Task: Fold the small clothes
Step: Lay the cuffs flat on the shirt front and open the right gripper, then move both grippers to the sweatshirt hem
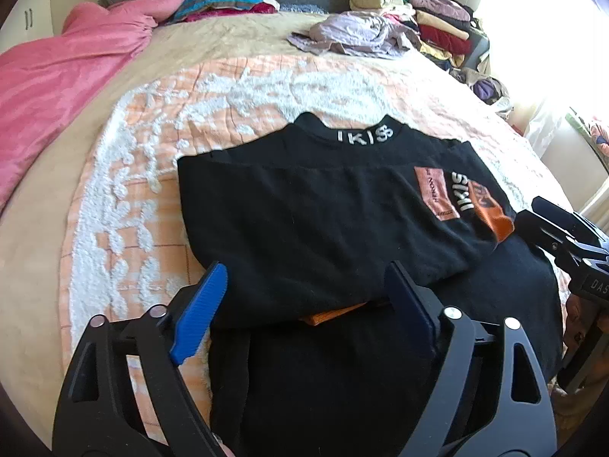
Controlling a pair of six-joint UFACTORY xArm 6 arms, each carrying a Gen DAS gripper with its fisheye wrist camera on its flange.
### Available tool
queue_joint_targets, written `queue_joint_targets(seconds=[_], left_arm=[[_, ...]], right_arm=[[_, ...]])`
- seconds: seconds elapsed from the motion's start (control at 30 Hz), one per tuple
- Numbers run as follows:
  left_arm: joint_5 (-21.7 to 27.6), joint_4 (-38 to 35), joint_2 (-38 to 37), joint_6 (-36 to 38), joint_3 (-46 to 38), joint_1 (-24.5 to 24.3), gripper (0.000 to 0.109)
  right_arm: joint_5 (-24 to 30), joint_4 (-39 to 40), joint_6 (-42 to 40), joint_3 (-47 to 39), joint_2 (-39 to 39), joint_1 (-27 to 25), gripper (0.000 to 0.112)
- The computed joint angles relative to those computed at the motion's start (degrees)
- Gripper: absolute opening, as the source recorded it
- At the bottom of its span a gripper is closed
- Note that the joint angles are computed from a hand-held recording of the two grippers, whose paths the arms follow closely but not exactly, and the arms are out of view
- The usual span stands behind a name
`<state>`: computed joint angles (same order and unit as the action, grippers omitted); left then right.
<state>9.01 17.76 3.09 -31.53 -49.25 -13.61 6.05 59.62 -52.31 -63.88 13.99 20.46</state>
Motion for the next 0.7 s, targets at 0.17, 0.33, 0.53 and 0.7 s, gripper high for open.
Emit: queue_joint_targets(seconds=[0.17,0.33,0.53,0.7], left_arm=[[-0.86,4.56,-2.63,-4.48,1.35,0.51,0.093],[-0.45,9.45,-4.56,-9.93,1.66,0.61,0.093],[-0.39,21.01,-8.00,-21.32,2.67,0.51,0.093],[0.23,26.06,-10.17,-27.10,3.79,-0.28,0.093]], right_arm=[[-0.74,2.27,-2.42,0.92,-1.81,0.09,0.098],[-1.84,5.09,-5.71,1.58,-3.27,0.83,0.098],[-3.58,7.41,-9.22,3.05,-5.25,1.69,0.098],[-4.17,8.54,-11.81,4.64,-7.39,1.94,0.098]])
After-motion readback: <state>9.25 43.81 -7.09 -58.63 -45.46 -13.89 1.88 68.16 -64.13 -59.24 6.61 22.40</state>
